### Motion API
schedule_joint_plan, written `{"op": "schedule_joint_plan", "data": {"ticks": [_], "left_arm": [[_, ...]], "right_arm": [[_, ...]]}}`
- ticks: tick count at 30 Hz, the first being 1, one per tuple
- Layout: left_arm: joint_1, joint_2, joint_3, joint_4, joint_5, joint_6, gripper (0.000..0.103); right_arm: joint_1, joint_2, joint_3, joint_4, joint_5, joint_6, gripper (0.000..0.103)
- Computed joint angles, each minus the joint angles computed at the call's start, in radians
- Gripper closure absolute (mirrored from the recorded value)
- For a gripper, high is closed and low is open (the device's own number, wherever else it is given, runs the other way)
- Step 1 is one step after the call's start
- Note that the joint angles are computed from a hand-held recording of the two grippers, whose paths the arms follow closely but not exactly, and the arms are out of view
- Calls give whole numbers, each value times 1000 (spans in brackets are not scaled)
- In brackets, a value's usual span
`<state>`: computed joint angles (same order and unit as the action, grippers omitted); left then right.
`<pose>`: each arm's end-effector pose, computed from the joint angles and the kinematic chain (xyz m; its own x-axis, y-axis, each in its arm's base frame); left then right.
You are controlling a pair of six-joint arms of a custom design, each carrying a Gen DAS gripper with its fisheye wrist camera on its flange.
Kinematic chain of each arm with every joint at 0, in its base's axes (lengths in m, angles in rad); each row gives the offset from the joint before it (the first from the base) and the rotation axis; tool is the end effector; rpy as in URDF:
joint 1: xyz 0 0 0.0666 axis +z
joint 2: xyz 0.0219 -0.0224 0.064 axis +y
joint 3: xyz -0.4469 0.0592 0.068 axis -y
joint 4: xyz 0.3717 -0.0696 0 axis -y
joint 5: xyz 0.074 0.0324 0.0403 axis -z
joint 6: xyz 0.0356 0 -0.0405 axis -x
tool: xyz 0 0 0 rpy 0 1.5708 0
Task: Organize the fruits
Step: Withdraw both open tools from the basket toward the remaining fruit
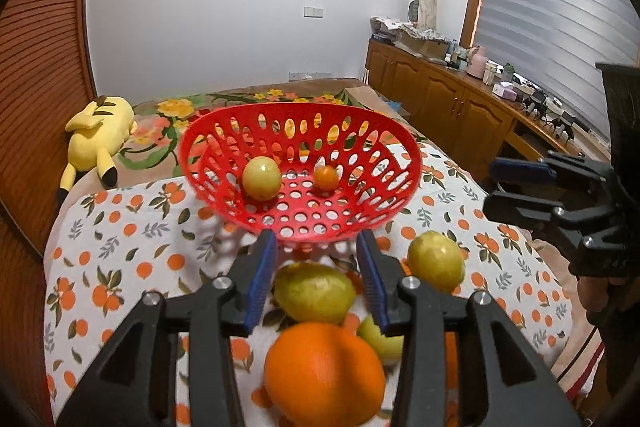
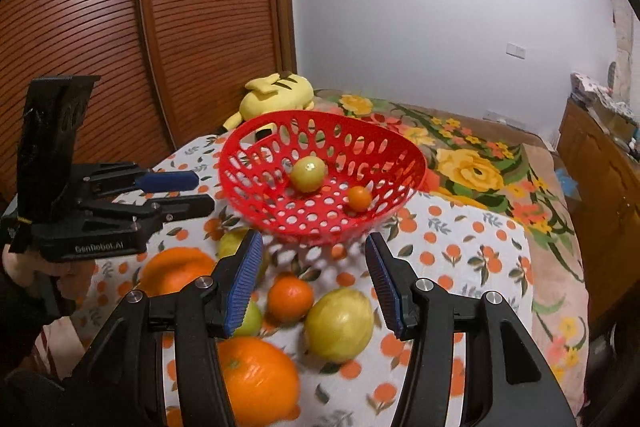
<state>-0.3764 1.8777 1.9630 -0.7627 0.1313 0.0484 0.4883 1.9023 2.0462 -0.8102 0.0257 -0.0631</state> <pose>0.6279 -0.2536 0.4991 -0.6044 0.1873 -0.7743 0.4305 0.8946 -0.1197 0.6060 0.3204 0.5164 -0.5732 -0.2331 -0.7855 -0.4158 0.9088 0.0337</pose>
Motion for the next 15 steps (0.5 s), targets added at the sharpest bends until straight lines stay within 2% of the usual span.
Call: {"op": "schedule_joint_plan", "data": {"ticks": [15], "left_arm": [[-11, -223, -359, 119, -15, 32, 57]], "right_arm": [[96, -206, -399, 201, 94, -174, 48]]}}
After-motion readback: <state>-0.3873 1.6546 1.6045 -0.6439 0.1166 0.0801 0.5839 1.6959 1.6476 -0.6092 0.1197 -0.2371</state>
